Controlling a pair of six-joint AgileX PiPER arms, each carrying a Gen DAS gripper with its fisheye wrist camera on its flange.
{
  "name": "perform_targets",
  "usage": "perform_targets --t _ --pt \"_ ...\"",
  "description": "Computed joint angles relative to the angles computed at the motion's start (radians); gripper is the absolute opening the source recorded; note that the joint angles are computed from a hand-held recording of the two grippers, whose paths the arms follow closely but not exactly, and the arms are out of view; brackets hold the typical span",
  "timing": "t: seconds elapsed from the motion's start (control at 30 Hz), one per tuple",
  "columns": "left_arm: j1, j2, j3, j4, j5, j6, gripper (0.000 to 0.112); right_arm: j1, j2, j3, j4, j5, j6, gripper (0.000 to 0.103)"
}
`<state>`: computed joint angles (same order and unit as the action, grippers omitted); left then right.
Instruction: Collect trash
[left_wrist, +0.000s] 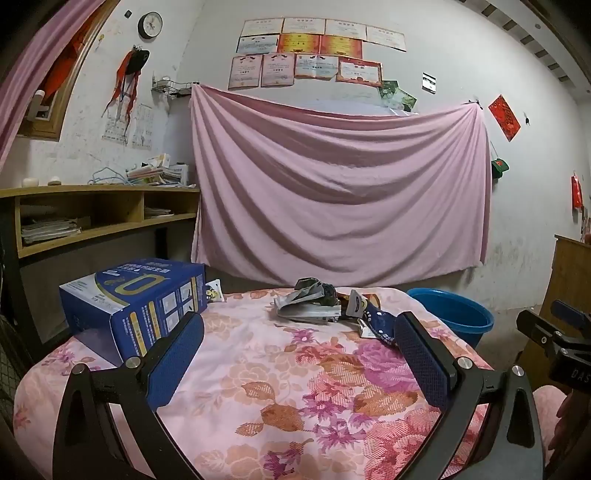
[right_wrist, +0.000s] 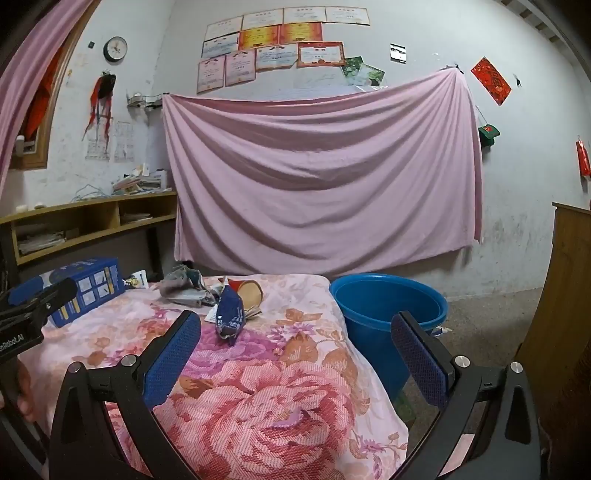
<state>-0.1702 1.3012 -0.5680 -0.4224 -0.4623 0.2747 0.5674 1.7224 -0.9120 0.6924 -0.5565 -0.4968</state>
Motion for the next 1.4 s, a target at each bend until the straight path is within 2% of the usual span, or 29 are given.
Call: perform_targets --t 0.17,0.4,0.67,0.77,1.07,1.17,1.4 --pt "0.015 -0.014 0.017 0.034 0.004 -0.032 0.101 0.000 0.000 0.000 0.001 0.001 -0.002 0.103" --pt "0.009 -0.007 0.016 0.025 -0.007 -0.027 0.101 0.001 0.000 0.000 0.003 0.001 -0.003 0.103" --pt "0.007 -0.031 0.014 -0.005 0.019 0.005 0.101 0.001 -0.001 0.001 0.002 0.000 -0.002 0.103" --pt "0.030 -0.016 0.024 0.068 0.001 -0.062 0.101 0.000 0.000 0.000 0.002 0.001 -0.003 0.103" --pt "0.036 -0.027 0.027 0.075 0.010 -0.066 0.101 0.002 0.001 -0.001 0.005 0.001 -0.004 0.103" --pt "0.007 -0.019 0.020 0.010 0.000 -0.012 0.101 0.003 0.001 0.000 0.004 -0.001 -0.002 0.103" --pt "-0.004 -0.009 0.015 -0.008 -0.007 -0.001 0.101 0.007 0.002 0.000 0.007 -0.005 -0.005 0.103"
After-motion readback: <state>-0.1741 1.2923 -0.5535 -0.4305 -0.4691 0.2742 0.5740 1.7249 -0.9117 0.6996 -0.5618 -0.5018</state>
